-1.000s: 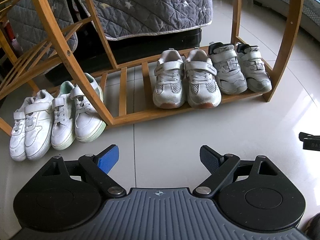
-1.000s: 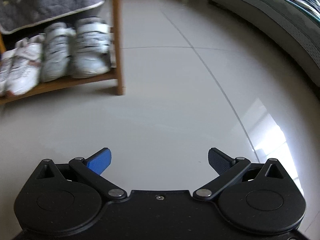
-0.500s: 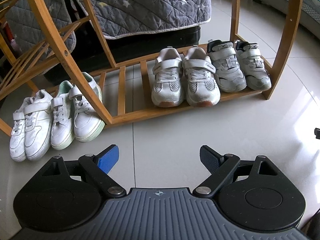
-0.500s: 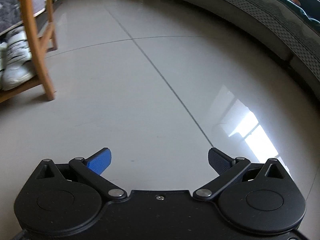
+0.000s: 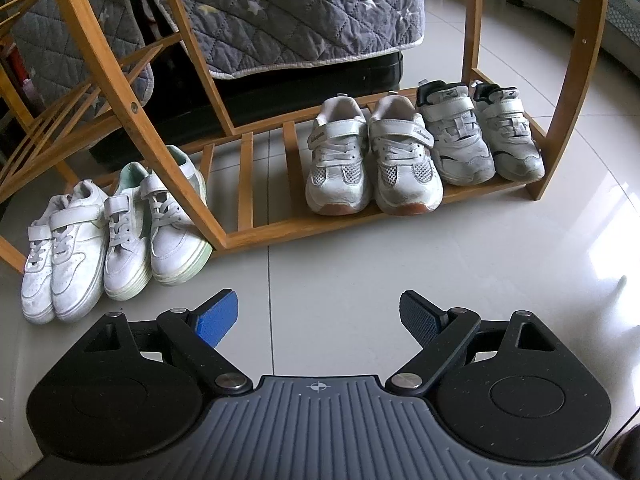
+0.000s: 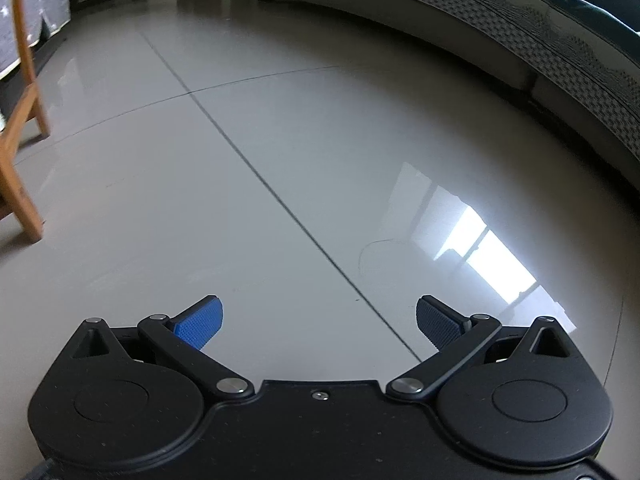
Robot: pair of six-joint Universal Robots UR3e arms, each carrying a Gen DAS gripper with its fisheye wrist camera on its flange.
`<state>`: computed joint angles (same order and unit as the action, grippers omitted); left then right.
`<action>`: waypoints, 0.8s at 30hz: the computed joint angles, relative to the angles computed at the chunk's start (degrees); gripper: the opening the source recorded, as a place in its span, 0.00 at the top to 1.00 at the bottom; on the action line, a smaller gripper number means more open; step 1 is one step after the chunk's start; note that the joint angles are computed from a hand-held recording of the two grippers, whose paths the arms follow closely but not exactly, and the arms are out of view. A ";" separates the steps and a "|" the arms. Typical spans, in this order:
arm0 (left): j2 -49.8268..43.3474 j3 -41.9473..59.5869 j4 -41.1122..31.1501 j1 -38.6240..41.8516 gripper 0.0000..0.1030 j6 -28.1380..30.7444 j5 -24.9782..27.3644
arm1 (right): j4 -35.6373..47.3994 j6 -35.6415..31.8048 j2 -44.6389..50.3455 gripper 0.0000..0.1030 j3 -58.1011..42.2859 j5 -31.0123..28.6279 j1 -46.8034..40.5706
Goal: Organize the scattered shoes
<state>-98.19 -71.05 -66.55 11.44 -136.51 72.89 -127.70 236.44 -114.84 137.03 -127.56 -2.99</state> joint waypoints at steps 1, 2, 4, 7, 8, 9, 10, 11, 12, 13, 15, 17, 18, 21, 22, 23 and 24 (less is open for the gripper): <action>-0.04 0.04 -0.06 0.05 0.14 0.05 -0.05 | 0.37 -0.05 -0.81 0.00 0.42 -0.19 -0.07; -0.07 0.07 -0.11 0.10 0.14 0.11 -0.10 | -0.59 -0.52 -0.70 0.00 0.91 -0.36 -0.37; -0.12 0.13 -0.22 0.20 0.14 0.21 -0.19 | -2.39 -1.68 -1.22 0.00 2.37 -0.84 -1.09; -0.49 0.98 -1.26 0.42 0.14 0.21 -0.40 | -3.07 -2.30 -2.68 0.00 3.70 -0.67 -2.46; -0.58 1.21 -1.59 0.38 0.14 0.12 -0.34 | -4.09 -2.70 -2.54 0.00 4.22 -0.77 -2.85; -0.70 1.42 -1.80 0.43 0.14 0.12 -0.33 | -4.92 -3.03 -2.77 0.00 4.93 -1.11 -3.09; -0.80 1.53 -1.86 0.48 0.14 0.18 -0.28 | -5.45 -3.64 -2.90 0.00 5.25 -1.13 -3.44; -0.77 1.45 -1.71 0.42 0.14 0.17 -0.15 | -5.81 -4.03 -2.82 0.00 5.34 -1.17 -3.67; -0.74 1.34 -1.53 0.36 0.14 0.17 -0.04 | -6.27 -4.43 -2.86 0.00 5.60 -1.23 -3.96; -0.78 1.32 -1.45 0.41 0.14 0.24 -0.06 | -6.88 -4.84 -3.01 0.00 6.08 -1.29 -4.36; -0.78 1.20 -1.19 0.33 0.14 0.17 0.17 | -7.86 -5.20 -3.33 0.00 6.99 -1.43 -5.11; -0.80 1.16 -1.14 0.40 0.14 0.40 0.12 | -8.48 -5.64 -3.33 0.00 7.47 -1.27 -5.70; -0.78 1.02 -0.91 0.42 0.14 0.49 0.24 | -8.63 -5.60 -3.20 0.00 7.53 -1.32 -5.67; -1.00 1.04 -0.57 0.46 0.14 0.58 0.40 | -10.56 -6.88 -2.47 0.00 8.17 -1.12 -6.13; -1.13 1.22 -0.57 0.46 0.14 0.50 0.45 | -11.09 -7.17 -2.07 0.00 8.27 -1.21 -6.15; -1.26 1.42 -0.63 0.47 0.14 0.51 0.43 | -11.77 -7.47 -1.80 0.00 8.41 -1.16 -6.18; -1.38 1.61 -0.68 0.48 0.14 0.53 0.41 | -12.48 -7.82 -1.53 0.00 8.56 -1.09 -6.24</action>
<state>-99.57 -69.44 -67.24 11.92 -135.99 73.30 -140.18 228.62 -116.37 145.60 -128.66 -9.23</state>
